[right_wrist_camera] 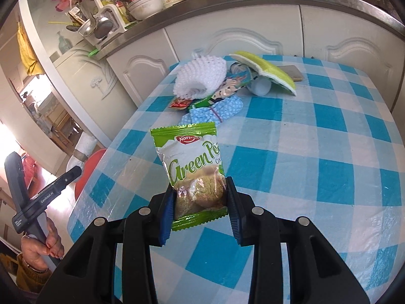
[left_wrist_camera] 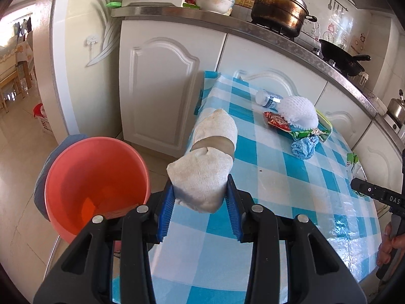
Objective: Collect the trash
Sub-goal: 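Lift both held items and carry them over the pink bucket, then open both grippers to drop the cloth and snack packet into the bucket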
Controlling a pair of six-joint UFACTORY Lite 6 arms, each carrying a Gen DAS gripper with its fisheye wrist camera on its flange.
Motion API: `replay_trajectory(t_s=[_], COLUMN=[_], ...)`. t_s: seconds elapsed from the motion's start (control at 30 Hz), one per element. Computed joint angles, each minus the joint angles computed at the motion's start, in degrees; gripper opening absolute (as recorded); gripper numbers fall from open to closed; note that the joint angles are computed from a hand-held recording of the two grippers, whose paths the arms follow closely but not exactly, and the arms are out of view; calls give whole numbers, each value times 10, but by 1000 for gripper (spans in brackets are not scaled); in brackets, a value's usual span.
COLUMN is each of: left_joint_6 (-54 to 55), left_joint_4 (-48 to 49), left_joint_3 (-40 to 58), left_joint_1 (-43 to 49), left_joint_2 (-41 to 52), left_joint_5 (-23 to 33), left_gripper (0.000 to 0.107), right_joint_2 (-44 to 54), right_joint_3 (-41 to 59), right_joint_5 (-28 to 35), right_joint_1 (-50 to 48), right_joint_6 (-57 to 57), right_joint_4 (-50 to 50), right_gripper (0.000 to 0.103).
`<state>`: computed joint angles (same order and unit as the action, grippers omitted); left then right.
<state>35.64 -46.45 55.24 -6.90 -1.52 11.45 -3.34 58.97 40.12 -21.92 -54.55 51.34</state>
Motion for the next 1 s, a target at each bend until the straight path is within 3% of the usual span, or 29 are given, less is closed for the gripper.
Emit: replay_trajectory(t_s=[0.5, 0.77, 1.0], left_joint_6=[203, 219, 213], left_joint_4=[-179, -183, -185], left_joint_3=[-34, -2, 30], left_joint_1=[185, 278, 299], left_joint_2=[-15, 35, 82], left_joint_5=[32, 35, 40], left_gripper=[40, 40, 40], right_joint_2=[81, 215, 388], right_joint_3=[123, 287, 516], right_joint_5=[-2, 15, 69], right_joint_1=[210, 328, 414], right_joint_6=[111, 182, 278], right_joint_4=[-36, -64, -132], right_gripper=[38, 38, 38])
